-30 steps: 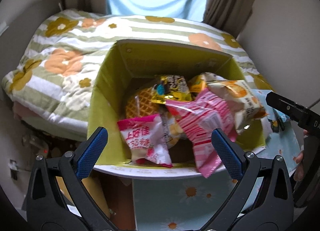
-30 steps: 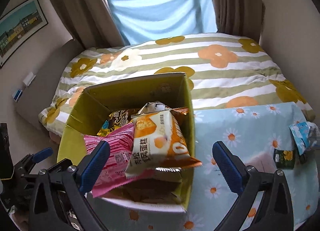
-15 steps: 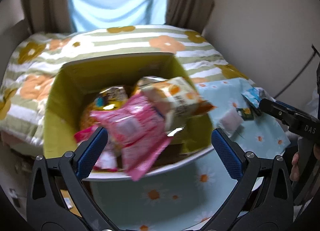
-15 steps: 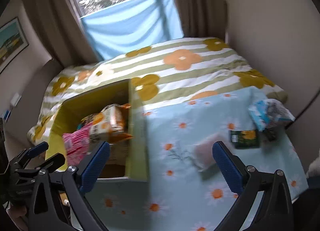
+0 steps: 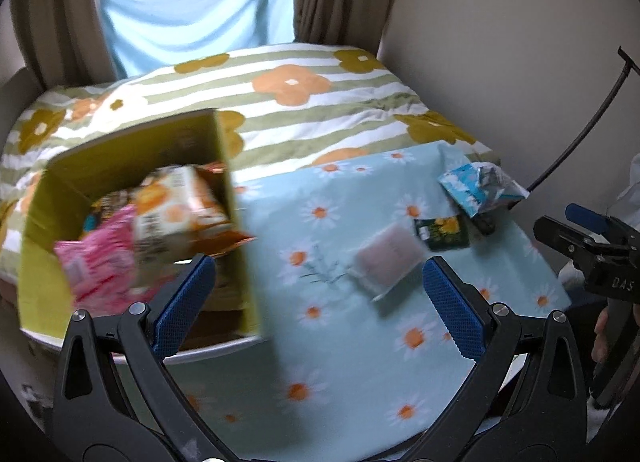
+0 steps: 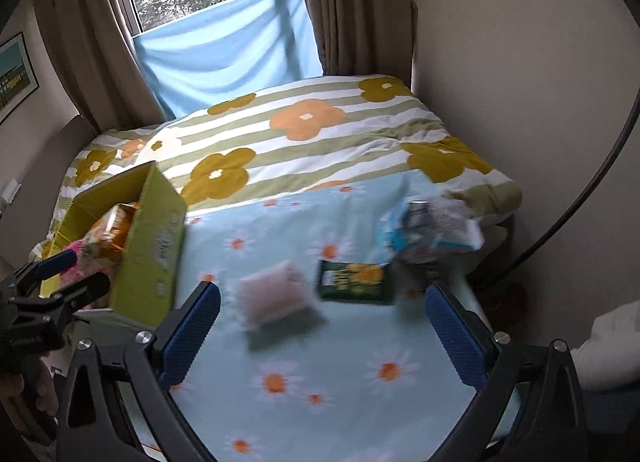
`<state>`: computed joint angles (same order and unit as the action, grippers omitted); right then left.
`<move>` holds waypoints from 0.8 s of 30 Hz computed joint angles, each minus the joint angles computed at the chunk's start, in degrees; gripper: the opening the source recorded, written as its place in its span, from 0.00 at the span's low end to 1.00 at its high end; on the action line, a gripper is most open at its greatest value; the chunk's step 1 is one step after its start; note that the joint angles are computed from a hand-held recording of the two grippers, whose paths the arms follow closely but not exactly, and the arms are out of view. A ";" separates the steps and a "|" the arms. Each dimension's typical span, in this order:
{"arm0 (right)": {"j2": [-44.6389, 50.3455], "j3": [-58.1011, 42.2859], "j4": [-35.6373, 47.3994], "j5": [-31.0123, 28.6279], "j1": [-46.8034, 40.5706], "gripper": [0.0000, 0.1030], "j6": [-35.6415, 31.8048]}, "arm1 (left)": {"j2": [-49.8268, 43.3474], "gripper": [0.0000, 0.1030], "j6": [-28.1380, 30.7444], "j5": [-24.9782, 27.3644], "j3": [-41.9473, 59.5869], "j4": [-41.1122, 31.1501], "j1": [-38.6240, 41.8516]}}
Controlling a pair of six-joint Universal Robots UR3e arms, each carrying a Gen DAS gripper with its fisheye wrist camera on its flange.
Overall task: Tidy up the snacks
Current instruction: 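Move both grippers back to the remaining snacks on the sheet, then grasp white translucent packet with left gripper while right grasps blue-white bag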
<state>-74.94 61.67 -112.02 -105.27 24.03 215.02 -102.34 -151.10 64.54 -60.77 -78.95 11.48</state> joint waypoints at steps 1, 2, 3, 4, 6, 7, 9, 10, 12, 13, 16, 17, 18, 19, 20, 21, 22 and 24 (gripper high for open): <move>-2.25 3.39 -1.49 1.43 -1.90 0.99 -2.12 | -0.64 1.00 -1.62 0.92 0.17 0.96 -1.56; -4.21 6.17 -2.45 2.87 -3.86 0.99 -4.48 | -1.37 1.00 -3.39 1.82 0.32 1.97 -3.20; -5.57 7.95 -2.89 3.52 -5.10 0.99 -6.05 | -2.08 1.00 -4.91 2.48 0.58 2.60 -4.61; -7.05 9.96 -3.49 4.43 -6.78 0.99 -8.23 | -3.12 1.00 -6.40 3.09 1.16 2.94 -6.18; -9.43 13.45 -4.80 6.69 -10.11 0.99 -12.03 | -4.87 1.00 -7.99 4.40 2.25 3.23 -8.51; -10.42 14.88 -5.20 7.84 -11.73 0.99 -13.49 | -6.04 1.00 -8.51 5.60 3.03 3.22 -10.10; -11.49 16.96 -6.12 9.87 -14.28 0.99 -15.33 | -8.07 1.00 -8.52 7.72 4.62 2.71 -12.48; -12.08 18.28 -6.79 11.24 -15.82 0.99 -16.29 | -9.20 1.00 -8.17 8.79 5.29 2.61 -13.67; -12.77 20.11 -7.78 13.07 -17.85 0.99 -17.57 | -11.79 1.00 -6.65 11.17 6.89 2.16 -16.02; -12.75 20.80 -8.01 13.97 -18.95 0.99 -18.24 | -12.66 1.00 -5.92 12.12 7.29 2.20 -16.75; -11.72 21.23 -8.35 15.71 -21.14 0.99 -19.33 | -16.89 1.00 -3.05 14.62 10.39 0.69 -19.13; -11.35 21.41 -8.55 16.32 -21.76 0.99 -19.62 | -18.18 1.00 -2.05 14.82 11.57 -0.14 -19.46; -10.82 21.35 -8.77 16.64 -22.02 0.99 -19.76 | -20.09 1.00 -0.87 15.41 13.26 -0.99 -20.12; -9.92 21.03 -8.85 17.10 -22.48 0.99 -20.26 | -21.68 1.00 -0.14 16.07 14.74 -1.55 -20.75; -9.41 20.90 -8.93 17.42 -22.90 0.99 -20.75 | -23.15 1.00 0.61 16.71 16.19 -2.11 -21.27; -8.66 20.39 -8.78 17.71 -23.18 0.99 -21.22 | -24.67 1.00 1.35 17.31 17.65 -2.61 -21.76; -7.57 19.53 -8.51 18.11 -23.51 0.99 -21.85 | -26.55 1.00 2.14 17.85 19.72 -3.47 -22.26; -5.61 18.19 -8.69 17.91 -23.79 0.99 -22.38 | -29.30 1.00 3.16 18.54 22.75 -4.63 -22.87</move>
